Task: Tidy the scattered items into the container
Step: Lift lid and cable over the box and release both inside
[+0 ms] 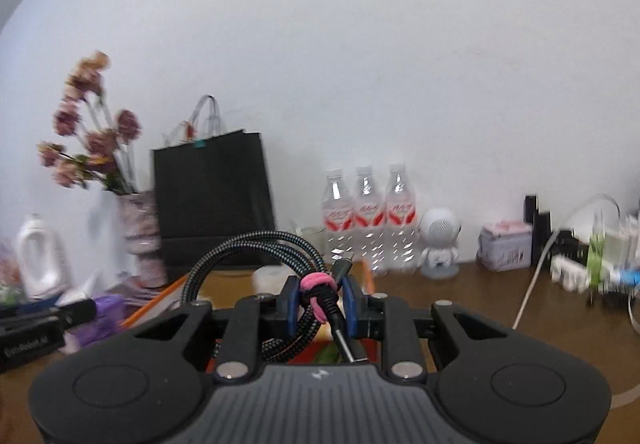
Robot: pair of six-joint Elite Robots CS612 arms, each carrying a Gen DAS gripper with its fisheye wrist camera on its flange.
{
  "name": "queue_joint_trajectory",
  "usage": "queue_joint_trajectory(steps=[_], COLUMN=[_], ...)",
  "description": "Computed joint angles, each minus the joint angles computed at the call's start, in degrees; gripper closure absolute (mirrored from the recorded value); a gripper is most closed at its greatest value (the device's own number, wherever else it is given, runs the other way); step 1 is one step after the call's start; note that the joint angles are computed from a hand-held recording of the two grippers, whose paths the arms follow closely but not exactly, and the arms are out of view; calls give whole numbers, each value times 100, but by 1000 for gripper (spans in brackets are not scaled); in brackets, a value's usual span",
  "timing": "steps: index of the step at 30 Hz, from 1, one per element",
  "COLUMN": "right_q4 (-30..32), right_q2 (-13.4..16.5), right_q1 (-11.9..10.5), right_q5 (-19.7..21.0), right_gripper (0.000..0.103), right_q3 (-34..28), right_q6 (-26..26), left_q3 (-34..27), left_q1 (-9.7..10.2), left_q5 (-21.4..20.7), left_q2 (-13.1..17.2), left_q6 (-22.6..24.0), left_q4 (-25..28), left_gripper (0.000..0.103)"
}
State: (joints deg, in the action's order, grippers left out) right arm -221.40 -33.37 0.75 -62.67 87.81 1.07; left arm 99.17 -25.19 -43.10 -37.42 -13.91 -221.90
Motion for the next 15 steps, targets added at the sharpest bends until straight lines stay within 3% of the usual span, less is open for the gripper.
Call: queue_joint_trajectory(steps=[6, 9, 11, 15], right_q4=[2083, 3604, 4460, 5962], right_q2=[387, 745, 1060, 1643], right_q1=[365, 570, 739, 940], right_q5=[-716, -1144, -1693, -2272], right_gripper=[82, 82, 82, 82], right_q3=[-1649, -2711, -3425, -4628], right_q6=[-913, -1500, -2082, -2731], left_q3=[-1304, -1998, -2354, -2832], left_q1=[745, 1023, 1140, 1265], left_q5=[-1210, -1807, -1937, -1950], left_q2=[190, 433, 565, 760], left_q6=[-341, 0, -87, -428], left_q4=[2039, 2943, 3621, 4722], left_gripper=[62, 61, 61, 61])
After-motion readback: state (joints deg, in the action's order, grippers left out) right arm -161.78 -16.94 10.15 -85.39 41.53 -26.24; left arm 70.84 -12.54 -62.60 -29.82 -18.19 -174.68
